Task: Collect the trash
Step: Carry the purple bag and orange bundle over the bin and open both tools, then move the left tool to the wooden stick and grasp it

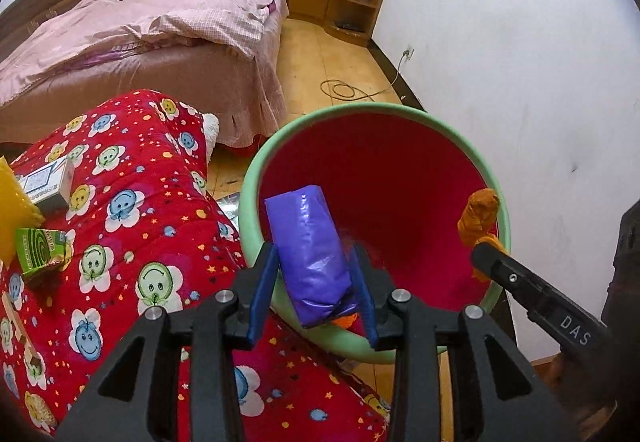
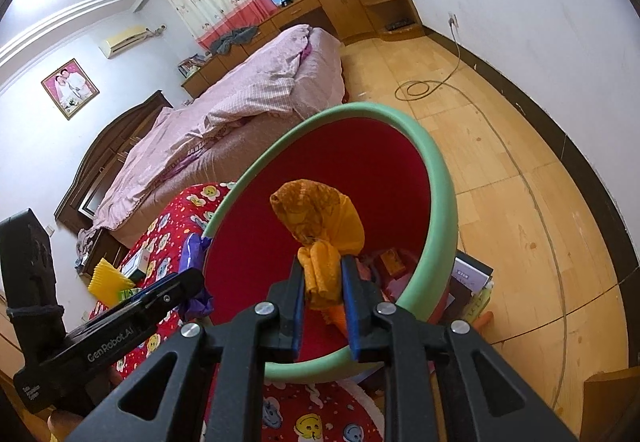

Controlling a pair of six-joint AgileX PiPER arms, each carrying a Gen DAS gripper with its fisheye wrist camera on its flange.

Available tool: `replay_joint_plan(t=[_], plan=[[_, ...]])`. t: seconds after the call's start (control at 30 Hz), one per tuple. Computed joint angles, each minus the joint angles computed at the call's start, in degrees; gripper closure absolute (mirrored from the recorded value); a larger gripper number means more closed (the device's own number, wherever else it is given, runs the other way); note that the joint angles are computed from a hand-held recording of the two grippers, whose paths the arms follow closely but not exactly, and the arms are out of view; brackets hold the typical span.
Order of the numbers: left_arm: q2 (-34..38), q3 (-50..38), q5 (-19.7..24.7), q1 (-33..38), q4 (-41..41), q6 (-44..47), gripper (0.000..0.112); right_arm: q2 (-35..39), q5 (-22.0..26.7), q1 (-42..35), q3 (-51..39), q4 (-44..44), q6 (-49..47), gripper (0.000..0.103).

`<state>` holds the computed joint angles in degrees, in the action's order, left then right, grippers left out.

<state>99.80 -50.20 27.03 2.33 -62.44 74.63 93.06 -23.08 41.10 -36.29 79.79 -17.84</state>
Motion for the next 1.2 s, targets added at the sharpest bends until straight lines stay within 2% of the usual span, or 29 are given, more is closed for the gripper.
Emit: replay_joint_plan(t=[0.07, 0.17, 0.23, 0.53, 0.87, 1.2], plan=[[-0.3, 0.4, 0.1, 0.3, -0.2, 0.2, 0.074, 0.5, 0.8, -0.5, -0.1, -1.0, 1.1, 0.076], [-1.1, 0.8, 0.7, 1.0, -0.5, 0.5, 0.071, 0.4, 0.9, -0.7, 0.3, -3.5, 4.1, 0.065], [-1.9, 1.2, 1.3, 1.9, -1.4, 1.4, 0.07, 0.0, 0.6, -0.4, 0.6, -3.9, 4.9, 0.062], [-6.4, 3.1, 5.1, 7.9, -0.6, 0.6, 0.07, -2.4, -1.9, 2.9, 0.2, 2.1, -0.4, 0.05], [-9.6, 4.5, 8.1, 17.3, 1.2, 0.8, 0.07, -2.4, -4.4, 8.1, -3.6, 11.3, -9.5, 0.045], [-6.9, 2.3, 8.8, 27.2, 3.0, 1.1, 0.07, 2.1, -3.1, 11.2, -10.2, 16.8, -16.6, 0.044]])
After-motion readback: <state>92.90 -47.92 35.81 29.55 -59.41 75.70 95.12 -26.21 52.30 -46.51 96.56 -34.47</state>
